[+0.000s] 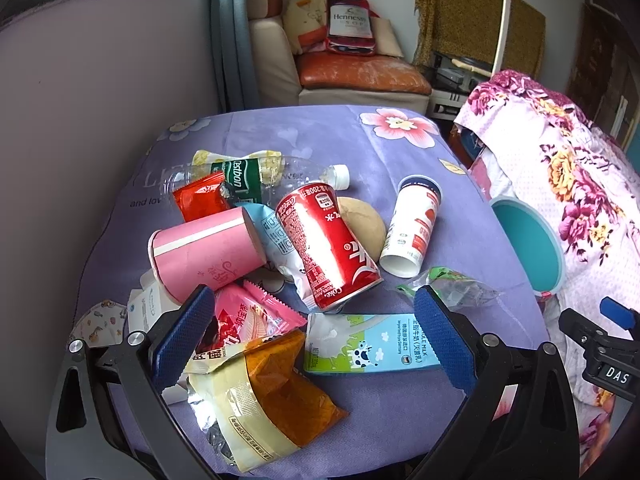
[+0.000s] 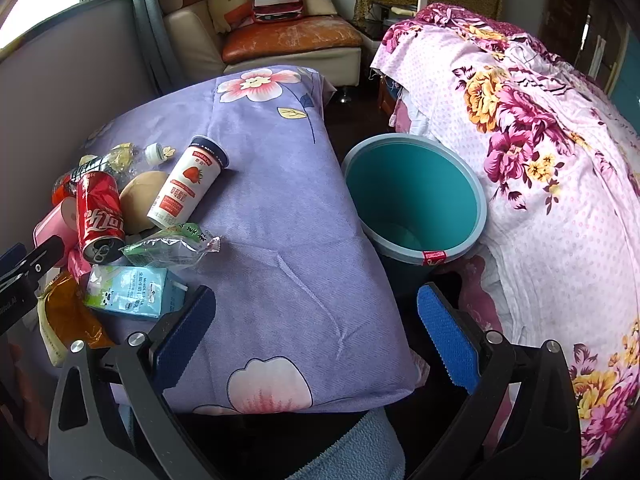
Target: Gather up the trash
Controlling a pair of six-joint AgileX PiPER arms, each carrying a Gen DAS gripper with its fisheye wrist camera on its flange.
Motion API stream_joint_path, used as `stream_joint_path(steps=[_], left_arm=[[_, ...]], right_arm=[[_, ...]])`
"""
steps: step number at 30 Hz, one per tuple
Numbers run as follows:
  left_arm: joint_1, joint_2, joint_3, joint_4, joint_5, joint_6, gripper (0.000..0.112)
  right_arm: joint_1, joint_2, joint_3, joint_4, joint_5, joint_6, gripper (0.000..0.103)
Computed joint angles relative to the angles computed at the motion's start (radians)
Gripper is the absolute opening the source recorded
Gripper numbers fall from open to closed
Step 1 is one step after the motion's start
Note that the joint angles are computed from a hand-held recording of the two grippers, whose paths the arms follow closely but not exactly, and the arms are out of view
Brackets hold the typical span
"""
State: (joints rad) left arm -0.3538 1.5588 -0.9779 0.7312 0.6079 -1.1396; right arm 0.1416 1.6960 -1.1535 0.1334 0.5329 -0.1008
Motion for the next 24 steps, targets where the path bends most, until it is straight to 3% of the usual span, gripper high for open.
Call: stream_joint_path(steps=[24], left_arm=[[-0.014, 0.008, -0.007, 0.005, 0.007, -0.013, 0.099]], right_arm=[[-0.008, 0.009, -0.011, 0.007, 0.019, 0.0, 0.097]])
